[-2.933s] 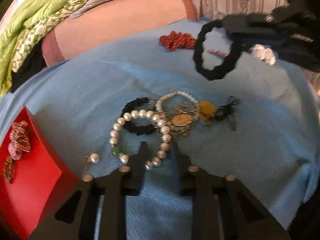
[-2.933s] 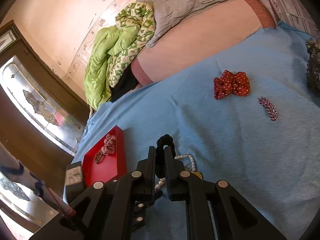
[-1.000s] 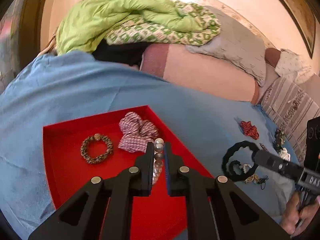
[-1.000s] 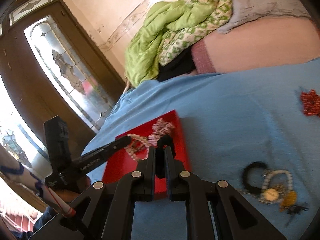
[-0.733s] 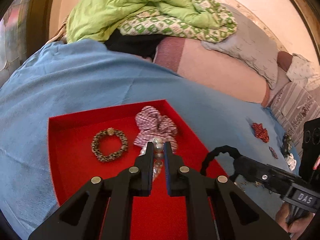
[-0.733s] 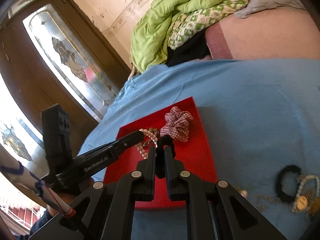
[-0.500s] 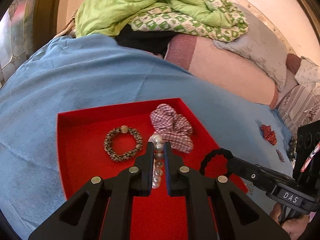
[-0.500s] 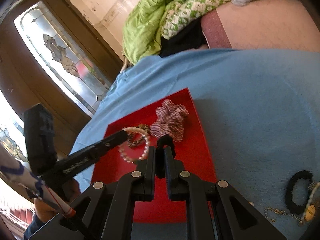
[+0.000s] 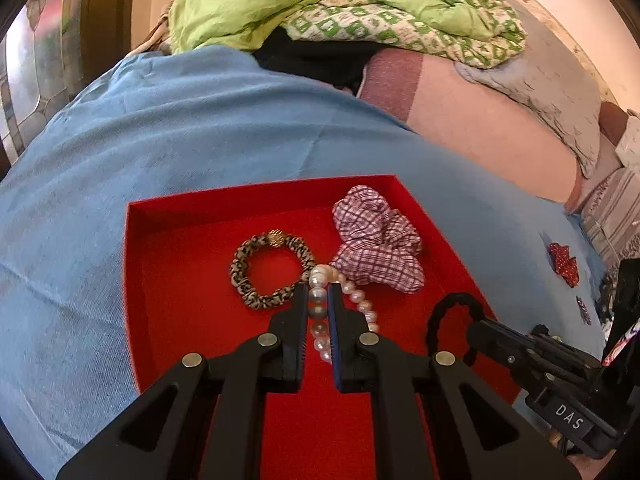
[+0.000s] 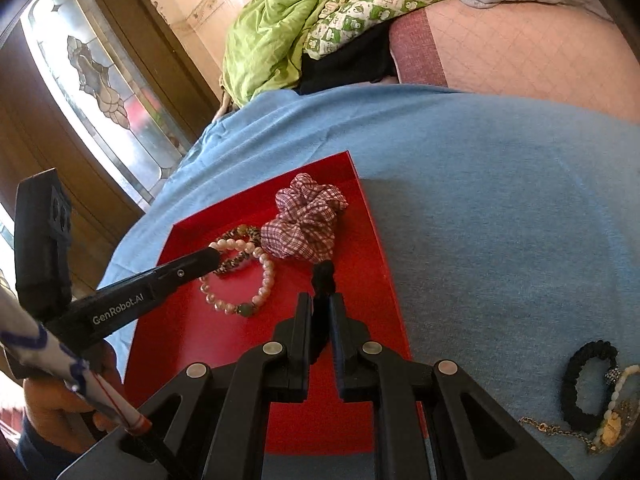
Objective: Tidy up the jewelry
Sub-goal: 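Lower the pearl bracelet and black hair tie into the red tray, opening both tools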
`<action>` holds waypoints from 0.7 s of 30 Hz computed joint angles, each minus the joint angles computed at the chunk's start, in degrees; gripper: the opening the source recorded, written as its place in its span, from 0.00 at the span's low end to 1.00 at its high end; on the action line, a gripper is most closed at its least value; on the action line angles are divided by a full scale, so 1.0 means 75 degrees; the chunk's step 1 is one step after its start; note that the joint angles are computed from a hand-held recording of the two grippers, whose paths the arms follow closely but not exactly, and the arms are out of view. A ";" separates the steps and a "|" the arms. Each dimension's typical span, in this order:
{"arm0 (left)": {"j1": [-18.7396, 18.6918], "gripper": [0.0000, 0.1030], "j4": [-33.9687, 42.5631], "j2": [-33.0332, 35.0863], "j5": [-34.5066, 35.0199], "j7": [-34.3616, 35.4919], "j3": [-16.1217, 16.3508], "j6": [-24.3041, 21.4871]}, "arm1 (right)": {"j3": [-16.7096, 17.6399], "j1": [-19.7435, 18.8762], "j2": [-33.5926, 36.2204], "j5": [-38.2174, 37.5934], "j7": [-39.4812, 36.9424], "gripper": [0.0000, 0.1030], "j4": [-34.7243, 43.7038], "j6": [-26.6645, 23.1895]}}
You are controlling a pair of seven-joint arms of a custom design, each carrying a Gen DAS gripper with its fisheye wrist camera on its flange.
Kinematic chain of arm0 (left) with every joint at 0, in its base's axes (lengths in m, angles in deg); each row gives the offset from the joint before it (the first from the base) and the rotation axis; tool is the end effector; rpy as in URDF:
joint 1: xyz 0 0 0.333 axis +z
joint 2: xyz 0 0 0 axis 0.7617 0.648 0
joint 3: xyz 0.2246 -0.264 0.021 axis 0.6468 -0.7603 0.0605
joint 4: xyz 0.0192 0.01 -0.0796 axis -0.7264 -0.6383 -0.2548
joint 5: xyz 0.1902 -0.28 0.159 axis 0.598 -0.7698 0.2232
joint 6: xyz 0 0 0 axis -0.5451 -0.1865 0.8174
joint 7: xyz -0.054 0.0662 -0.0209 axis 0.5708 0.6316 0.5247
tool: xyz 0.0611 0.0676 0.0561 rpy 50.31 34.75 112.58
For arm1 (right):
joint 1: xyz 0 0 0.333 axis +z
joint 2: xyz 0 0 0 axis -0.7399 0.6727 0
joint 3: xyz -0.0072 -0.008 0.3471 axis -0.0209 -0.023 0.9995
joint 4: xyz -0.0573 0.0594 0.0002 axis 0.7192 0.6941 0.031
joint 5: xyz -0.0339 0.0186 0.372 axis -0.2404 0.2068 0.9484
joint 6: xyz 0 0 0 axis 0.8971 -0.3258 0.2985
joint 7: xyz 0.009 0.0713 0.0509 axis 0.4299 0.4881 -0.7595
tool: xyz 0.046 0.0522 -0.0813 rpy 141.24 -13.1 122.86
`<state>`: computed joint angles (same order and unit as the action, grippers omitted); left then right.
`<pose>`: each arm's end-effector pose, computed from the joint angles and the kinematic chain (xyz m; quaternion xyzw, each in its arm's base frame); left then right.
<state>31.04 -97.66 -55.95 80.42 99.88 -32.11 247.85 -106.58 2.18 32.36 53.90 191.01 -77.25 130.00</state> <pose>0.6262 -0.3970 0.4792 -0.5284 0.7679 -0.3470 0.1035 0.5949 0.4160 0.4472 -0.5720 0.7025 -0.1247 0.4047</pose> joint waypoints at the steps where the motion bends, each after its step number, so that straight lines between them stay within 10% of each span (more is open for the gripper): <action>1: -0.0020 0.09 0.0018 0.0007 0.0012 -0.0034 0.0030 -0.0028 | 0.0014 -0.0011 0.0018 0.0007 -0.0020 0.11 0.0043 -0.0085; 12: -0.0110 0.09 -0.0151 -0.0108 0.0246 -0.0272 0.0144 0.0249 | 0.0430 -0.0354 0.0046 -0.0143 -0.0040 0.11 0.0158 -0.0420; 17: -0.0177 0.22 -0.0244 -0.0187 0.0396 -0.0427 0.0245 0.0425 | 0.0224 -0.0183 -0.0002 -0.0318 0.0168 0.37 0.0086 -0.0305; 21: -0.0089 0.22 -0.0306 -0.0213 0.0371 -0.0391 0.0127 0.0573 | 0.0097 -0.0083 -0.0067 -0.0446 0.0299 0.37 0.0018 -0.0191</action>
<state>30.37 -99.96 -57.54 83.20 96.94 -31.16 252.14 -105.86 1.56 31.85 50.55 193.25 -77.11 128.57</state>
